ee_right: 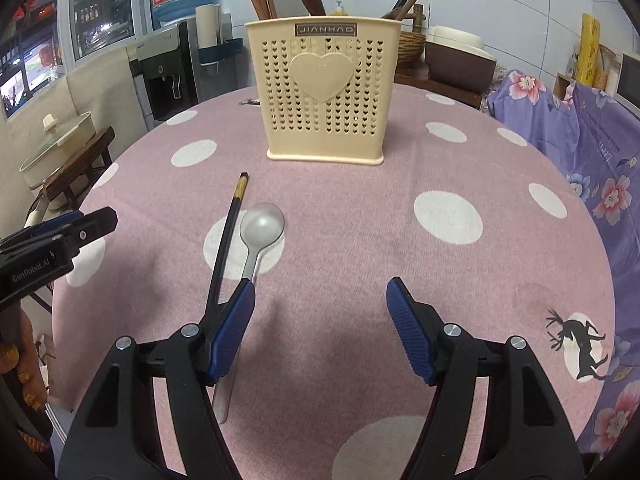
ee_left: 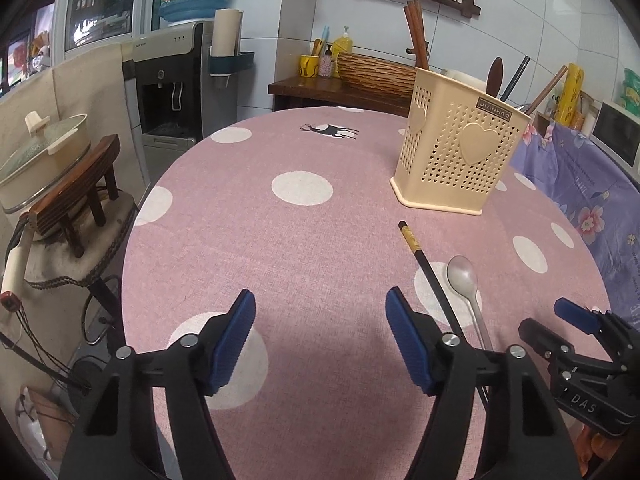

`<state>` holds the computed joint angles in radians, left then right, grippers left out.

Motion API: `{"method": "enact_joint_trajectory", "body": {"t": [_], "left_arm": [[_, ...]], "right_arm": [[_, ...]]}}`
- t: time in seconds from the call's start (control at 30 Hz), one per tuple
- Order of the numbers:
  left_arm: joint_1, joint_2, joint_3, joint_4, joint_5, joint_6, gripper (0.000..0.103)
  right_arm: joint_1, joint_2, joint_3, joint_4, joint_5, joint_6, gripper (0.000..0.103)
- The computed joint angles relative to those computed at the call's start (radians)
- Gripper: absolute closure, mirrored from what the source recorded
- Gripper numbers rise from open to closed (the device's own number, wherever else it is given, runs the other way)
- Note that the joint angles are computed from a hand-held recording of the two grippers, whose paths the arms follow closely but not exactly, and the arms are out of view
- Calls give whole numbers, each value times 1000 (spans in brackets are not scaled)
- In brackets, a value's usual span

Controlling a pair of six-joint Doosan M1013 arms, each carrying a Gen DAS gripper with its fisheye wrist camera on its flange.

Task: Organize utensils
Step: 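Move both tools down to the black chopstick and metal spoon on the table, then close the left tool on the black chopstick while the right tool grasps the metal spoon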

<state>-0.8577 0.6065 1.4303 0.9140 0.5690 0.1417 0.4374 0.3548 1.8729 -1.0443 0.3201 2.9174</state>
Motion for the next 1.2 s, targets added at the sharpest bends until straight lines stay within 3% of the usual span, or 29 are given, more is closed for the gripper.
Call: {"method": "enact_joint_trajectory", "body": {"t": [0.3,0.4,0.53,0.67,0.77,1.13,1.17,1.2], "left_arm": [[-1,7,-8,-30,-11,33,47],[-1,9,-10,-36,-10,38,47],[-3,14,-17,-55,-11,55,47],[-5,16,-22,-68,-13,80,47],[-7,15,-23,-65,-15,83,47],[-4,30,-47,-138,-33,146,47],[-3,32,-51,-147,-36,152,47],[-2,35,-56,-159,-35,161,47]], "right_arm": [[16,41,-42,255,-17,-281,57],[33,54,-58,205,21,-247,62],[31,61,-74,264,31,-302,68],[26,61,-80,272,58,-317,88],[13,50,-67,268,70,-309,93],[-44,-6,21,201,44,-197,94],[-47,-9,26,207,30,-201,91],[-51,-12,30,216,15,-199,81]]}}
